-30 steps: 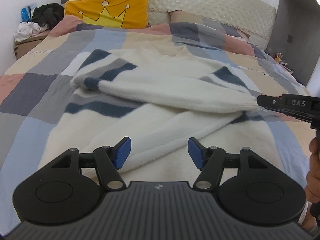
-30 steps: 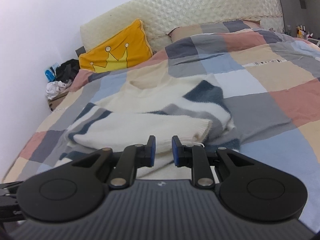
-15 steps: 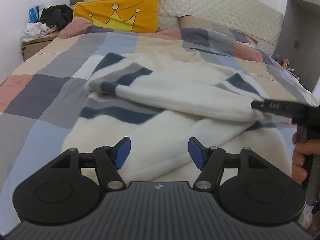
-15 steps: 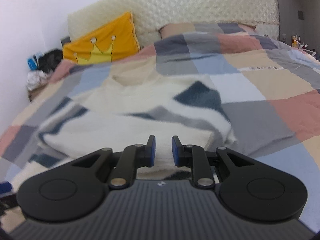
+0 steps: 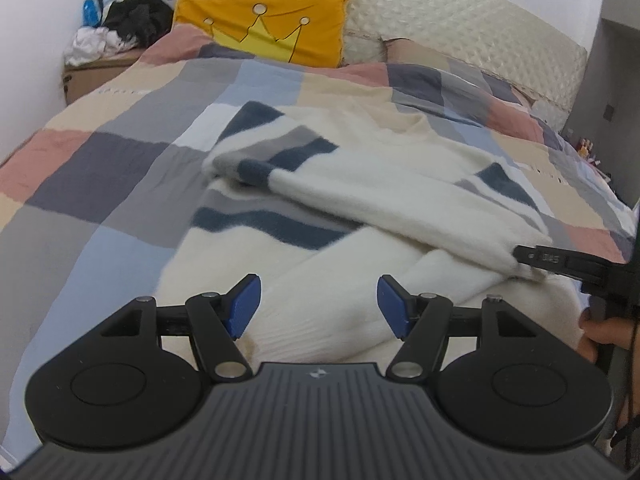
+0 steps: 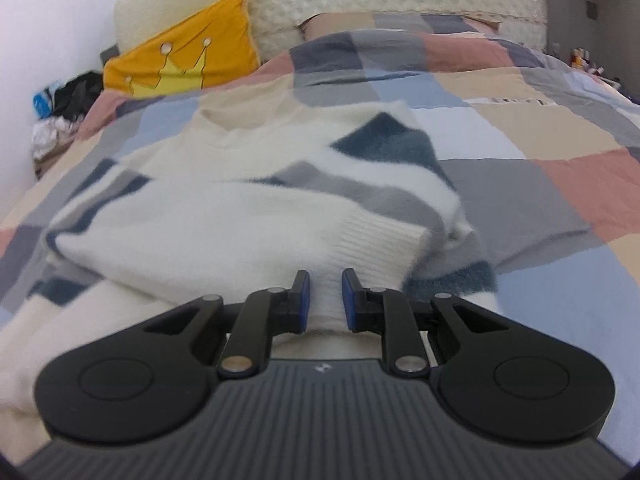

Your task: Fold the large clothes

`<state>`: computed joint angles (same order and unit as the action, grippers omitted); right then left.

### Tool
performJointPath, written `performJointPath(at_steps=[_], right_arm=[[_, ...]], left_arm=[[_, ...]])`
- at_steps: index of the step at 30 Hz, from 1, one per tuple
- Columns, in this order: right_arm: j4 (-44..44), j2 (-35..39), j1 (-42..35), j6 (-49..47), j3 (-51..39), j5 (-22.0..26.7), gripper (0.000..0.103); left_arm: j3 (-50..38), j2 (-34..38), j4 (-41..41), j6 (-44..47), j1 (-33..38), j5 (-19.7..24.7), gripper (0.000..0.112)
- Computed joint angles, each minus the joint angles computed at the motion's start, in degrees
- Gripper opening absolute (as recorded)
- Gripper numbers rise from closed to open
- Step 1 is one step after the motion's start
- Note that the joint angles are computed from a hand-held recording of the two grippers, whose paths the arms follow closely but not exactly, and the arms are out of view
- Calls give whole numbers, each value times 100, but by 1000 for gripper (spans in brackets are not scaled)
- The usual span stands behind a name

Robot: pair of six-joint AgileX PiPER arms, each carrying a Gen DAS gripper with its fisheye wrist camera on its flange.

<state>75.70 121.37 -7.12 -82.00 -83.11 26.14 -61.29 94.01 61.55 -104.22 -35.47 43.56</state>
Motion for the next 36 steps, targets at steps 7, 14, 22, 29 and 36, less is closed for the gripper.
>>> performJointPath(at_steps=[7,14,22,29,36], right_arm=[[173,-535,-415,192,490,372,22],[457,-1129,-803,-36,982,324,35],[-555,-1325,-1739,1247,924,1550,50],[-1426,-827,-2175,3198,341,2305,71],[-2257,-189,-2228,4936,-281,2839,71]], left_arm=[[332,-394,-36,-113,7,240,70],[452,-534,-380,-240,-131,819,70],[1029,-1348,-602,-764,-137,1073,70],[1245,-1640,-1126,-1013,16,1342,70],[1596,-1650,-1597,-1143,529,596,70]])
